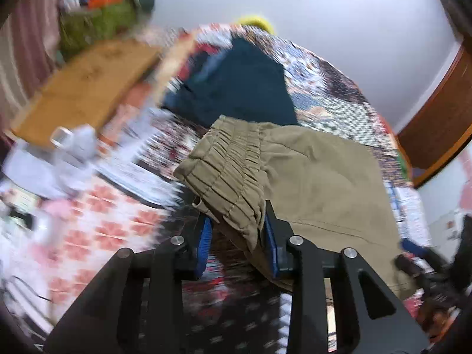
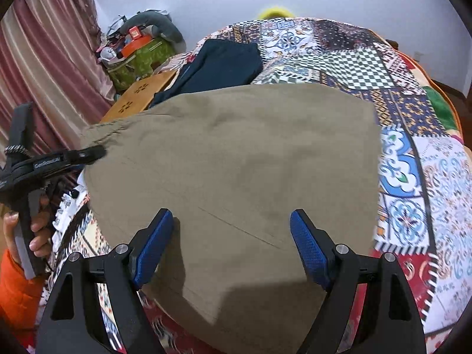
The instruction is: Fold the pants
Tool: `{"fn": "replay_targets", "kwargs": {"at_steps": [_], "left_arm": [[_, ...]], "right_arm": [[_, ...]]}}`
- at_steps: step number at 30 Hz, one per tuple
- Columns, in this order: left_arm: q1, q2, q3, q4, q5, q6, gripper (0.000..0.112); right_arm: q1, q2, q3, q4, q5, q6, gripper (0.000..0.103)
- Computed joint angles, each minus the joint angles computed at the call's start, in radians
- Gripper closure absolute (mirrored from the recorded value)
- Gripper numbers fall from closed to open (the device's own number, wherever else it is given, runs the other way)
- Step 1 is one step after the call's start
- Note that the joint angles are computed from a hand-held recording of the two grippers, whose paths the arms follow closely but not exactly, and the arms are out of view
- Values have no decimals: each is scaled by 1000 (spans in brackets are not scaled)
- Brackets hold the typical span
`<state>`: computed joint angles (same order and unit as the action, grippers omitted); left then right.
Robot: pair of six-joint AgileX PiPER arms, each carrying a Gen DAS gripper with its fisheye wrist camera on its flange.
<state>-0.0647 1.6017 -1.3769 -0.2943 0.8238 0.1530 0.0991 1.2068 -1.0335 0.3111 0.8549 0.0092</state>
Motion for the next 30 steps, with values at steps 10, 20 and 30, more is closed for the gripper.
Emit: {"fn": "replay_targets", "kwargs": {"at_steps": [10, 20, 30], "left_arm": [[-188, -212, 140, 689, -177, -425, 86], [-360, -213, -16, 570, -130, -266, 90], [-361, -91, -261, 84, 149, 89, 92]], "right_arm": [[-67, -98, 101, 27, 26, -19, 24], [-105, -113, 137, 84, 11, -55, 24], [-122, -128, 147, 89, 18, -46, 24]]}}
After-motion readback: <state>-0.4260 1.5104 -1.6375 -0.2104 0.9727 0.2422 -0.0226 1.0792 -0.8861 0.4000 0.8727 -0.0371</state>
